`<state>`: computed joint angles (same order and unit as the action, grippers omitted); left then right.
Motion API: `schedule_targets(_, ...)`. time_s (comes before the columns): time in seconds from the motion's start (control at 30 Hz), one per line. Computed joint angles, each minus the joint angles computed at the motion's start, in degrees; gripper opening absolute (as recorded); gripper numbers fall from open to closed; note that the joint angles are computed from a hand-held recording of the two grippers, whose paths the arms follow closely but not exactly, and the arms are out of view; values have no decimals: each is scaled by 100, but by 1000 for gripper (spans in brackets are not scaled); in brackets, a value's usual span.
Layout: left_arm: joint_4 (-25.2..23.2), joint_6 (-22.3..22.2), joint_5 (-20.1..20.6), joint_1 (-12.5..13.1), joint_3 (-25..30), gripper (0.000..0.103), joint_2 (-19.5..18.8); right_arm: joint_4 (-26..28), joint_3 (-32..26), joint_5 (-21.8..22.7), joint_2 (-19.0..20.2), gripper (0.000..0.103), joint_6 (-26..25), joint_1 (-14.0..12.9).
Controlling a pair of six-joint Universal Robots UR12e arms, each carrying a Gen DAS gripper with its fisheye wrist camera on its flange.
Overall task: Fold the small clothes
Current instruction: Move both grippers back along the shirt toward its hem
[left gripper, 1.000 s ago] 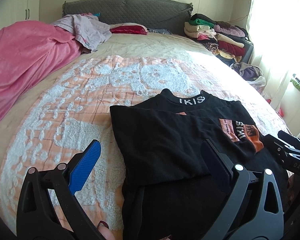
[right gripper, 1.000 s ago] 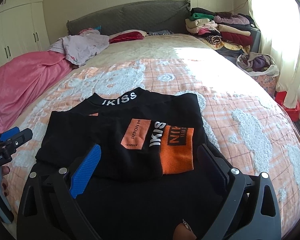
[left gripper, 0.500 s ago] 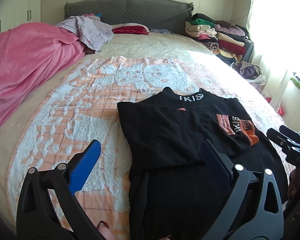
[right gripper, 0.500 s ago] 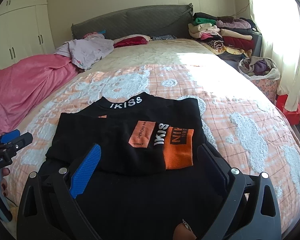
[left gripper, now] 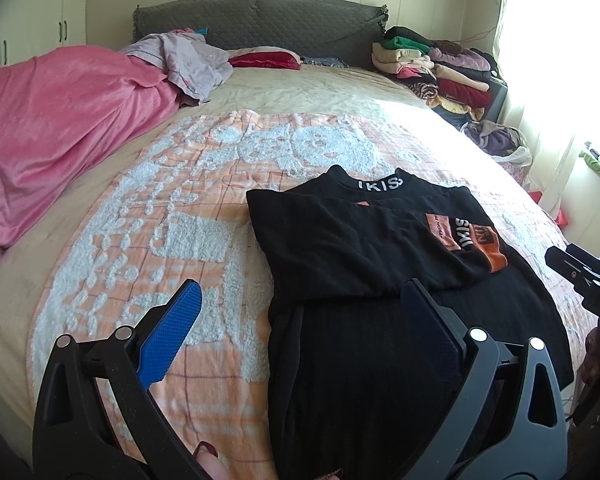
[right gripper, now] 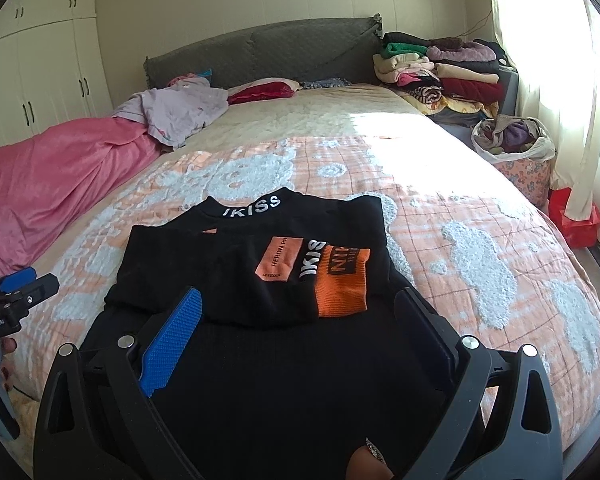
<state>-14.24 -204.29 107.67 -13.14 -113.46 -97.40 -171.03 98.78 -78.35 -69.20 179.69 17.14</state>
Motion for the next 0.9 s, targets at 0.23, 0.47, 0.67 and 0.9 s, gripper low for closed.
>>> schedule_targets(0.23,-233,-171,-185,-16,-156,93,142,-35,259,83,-181,98,-105,-88)
schedule_targets(0.47,-500,-421,-259,-28,-326,93,280,-118,546,198,-354,98,-59,-228)
schedule_targets(0.67,-765,-613,-219,-58,-432,93,367,-166,706,246,-431,98,-8,-339)
schedule_targets(0.9,-1035,-732,-274,-94,-524,93,446,-152,860,293,-514,98,-41,-466)
